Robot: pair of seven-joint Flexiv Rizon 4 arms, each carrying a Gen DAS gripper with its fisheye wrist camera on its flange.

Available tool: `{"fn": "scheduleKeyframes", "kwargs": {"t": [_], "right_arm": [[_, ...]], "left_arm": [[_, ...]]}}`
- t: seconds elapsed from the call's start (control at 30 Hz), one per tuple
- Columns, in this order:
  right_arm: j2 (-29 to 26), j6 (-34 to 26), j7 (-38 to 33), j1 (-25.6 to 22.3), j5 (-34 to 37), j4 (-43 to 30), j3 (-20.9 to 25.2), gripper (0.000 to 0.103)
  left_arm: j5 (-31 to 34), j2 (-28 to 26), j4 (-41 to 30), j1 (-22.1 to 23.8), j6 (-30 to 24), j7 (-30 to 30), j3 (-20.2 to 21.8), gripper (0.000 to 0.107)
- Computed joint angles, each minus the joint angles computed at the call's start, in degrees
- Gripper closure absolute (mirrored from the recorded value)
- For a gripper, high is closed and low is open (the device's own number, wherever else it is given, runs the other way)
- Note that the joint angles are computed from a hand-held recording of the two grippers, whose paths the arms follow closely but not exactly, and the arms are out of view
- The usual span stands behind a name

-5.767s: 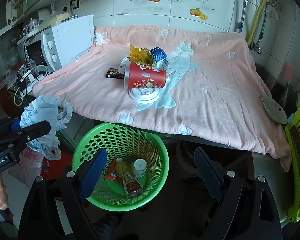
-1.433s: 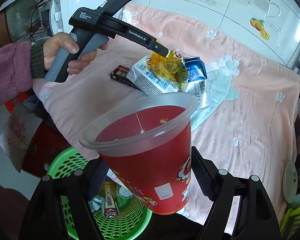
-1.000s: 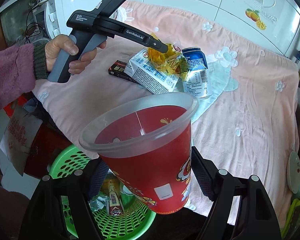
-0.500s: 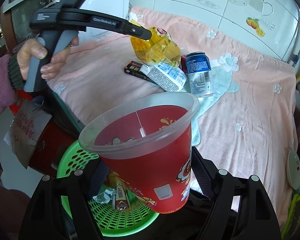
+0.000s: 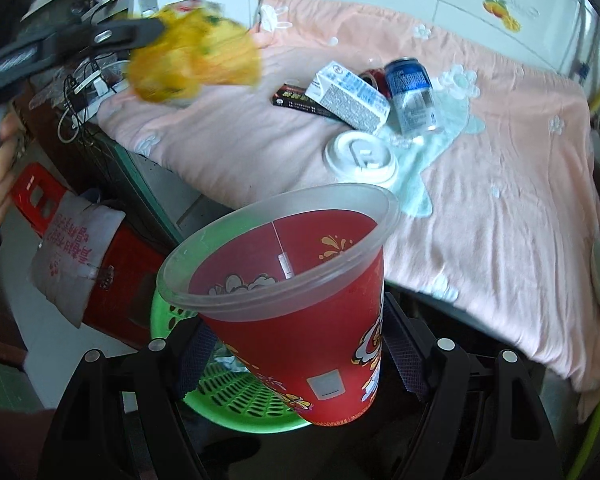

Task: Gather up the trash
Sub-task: 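Carry both items over the green basket while the right gripper opens to drop the cup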

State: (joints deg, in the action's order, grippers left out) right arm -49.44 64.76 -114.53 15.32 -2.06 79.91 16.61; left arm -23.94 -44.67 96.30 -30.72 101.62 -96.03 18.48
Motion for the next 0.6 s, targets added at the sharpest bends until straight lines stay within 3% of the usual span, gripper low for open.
{"fn": "scheduleKeyframes", "kwargs": {"t": [0.27, 0.5, 0.6], "right_arm": [[1.06, 1.77, 1.77, 0.81, -0.38, 2.86, -0.86, 0.028], [0.91, 3.78, 4.05, 0.96, -1.6, 3.69, -1.35, 0.022], [1.43, 5.24, 5.17, 1.26, -2.58, 4.78, -2.1, 0.022]], "left_arm": [[-5.15, 0.38, 6.7, -13.27, 0.25, -3.36, 11.06, 0.07], [-6.88, -0.15, 9.04, -17.9, -0.44, -4.95, 13.85, 0.07], [-6.21, -0.22, 9.17, -17.52, -0.65, -5.27, 12.87, 0.07]]}}
